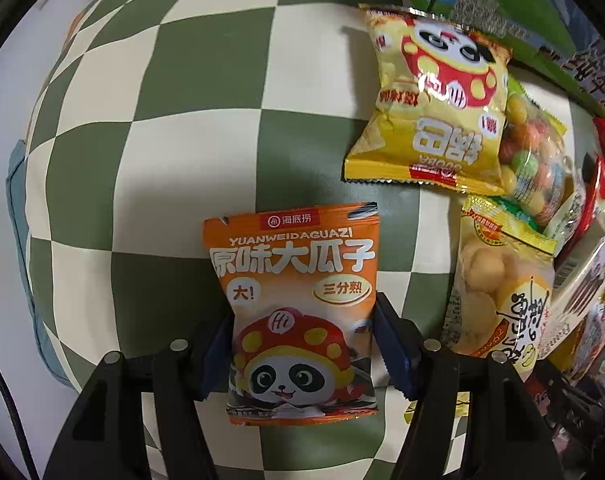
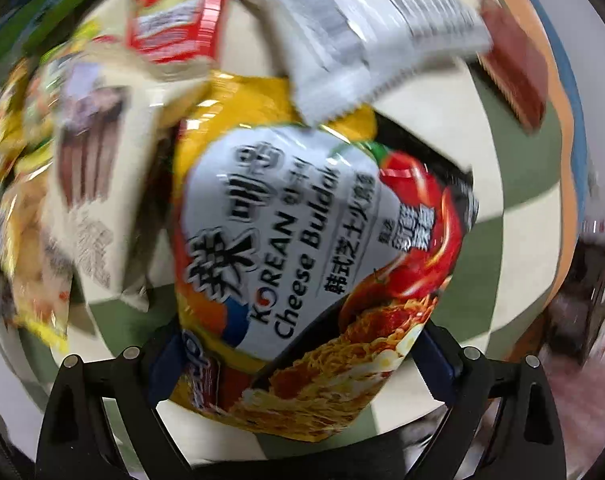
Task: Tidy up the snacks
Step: 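Grasp the orange panda seed bag with left tool while right grasps the yellow noodle pack, then lower both held packets into the cardboard box and open both tools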
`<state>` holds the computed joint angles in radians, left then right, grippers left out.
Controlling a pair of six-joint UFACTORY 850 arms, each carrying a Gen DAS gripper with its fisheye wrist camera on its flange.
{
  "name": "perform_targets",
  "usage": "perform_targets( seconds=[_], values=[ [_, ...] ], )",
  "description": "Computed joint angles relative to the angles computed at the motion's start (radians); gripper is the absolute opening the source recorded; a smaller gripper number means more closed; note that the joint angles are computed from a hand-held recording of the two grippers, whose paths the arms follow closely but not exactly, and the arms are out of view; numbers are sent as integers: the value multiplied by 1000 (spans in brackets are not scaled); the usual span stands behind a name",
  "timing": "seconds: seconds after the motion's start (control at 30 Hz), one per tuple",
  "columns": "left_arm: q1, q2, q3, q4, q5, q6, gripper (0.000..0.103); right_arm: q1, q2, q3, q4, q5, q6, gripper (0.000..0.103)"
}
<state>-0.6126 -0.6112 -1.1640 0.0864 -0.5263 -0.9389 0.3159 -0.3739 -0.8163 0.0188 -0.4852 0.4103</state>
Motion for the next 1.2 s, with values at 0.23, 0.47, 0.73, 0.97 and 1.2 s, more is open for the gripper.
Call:
perform_targets(
  seconds=[0.23, 0.47, 0.73, 0.97, 1.2],
  values=[
    [-34, 83, 101, 63, 40, -105, 54, 17, 85, 47, -61, 16, 37, 86],
    [-113, 173, 169, 78, 35, -233, 54, 44, 228, 108, -24, 2, -39, 85],
    [-190, 246, 9, 166, -18, -359, 54, -19, 419, 39, 236, -118, -449, 85],
    [-60, 142, -389, 114, -116, -142, 54, -133, 341, -233, 424, -223, -777, 85],
    [55, -223, -937, 5, -343, 36, 54, -149, -35, -700, 353, -286, -831, 86]
  ],
)
